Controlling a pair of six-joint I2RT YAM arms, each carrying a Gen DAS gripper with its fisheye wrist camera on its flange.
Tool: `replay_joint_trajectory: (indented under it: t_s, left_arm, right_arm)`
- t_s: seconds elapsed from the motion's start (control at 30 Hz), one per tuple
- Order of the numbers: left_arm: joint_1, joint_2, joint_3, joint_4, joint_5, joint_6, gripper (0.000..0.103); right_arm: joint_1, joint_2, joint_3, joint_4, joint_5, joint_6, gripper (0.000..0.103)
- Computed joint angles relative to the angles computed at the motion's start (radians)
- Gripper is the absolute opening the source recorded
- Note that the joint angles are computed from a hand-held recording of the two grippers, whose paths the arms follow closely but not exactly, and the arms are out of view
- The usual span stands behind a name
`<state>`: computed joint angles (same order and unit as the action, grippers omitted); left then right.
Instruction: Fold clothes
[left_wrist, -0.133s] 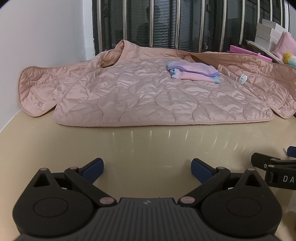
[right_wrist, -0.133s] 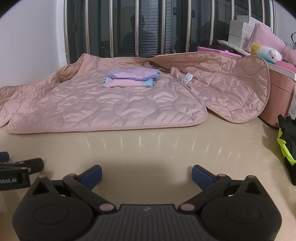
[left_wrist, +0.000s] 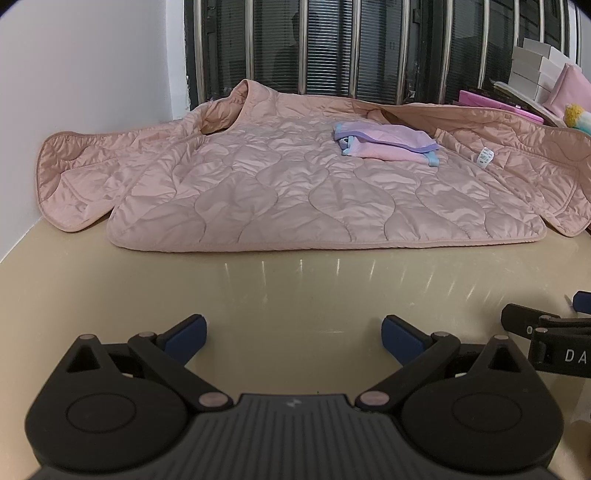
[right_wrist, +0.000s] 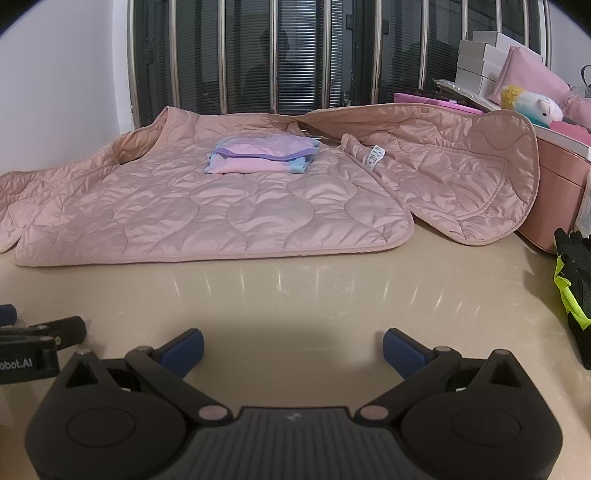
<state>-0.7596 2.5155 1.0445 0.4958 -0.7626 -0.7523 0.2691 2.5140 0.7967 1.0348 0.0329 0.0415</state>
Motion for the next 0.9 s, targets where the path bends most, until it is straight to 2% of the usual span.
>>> replay_joint_trajectory:
  t_s: [0.33,0.9]
  left_arm:
    - [-0.007,-0.012,-0.001,-0.043,0.021,-0.051,0.102]
    - [-0.009,-0.007,0.008,-0.049,0.02,-0.051,0.102]
  right_arm:
    - [0.012,0.01,-0.006,0.023,0.012,0.008,0.103]
    - [0.012,0.006,-0.01,0.024,0.01,0.007,0.103]
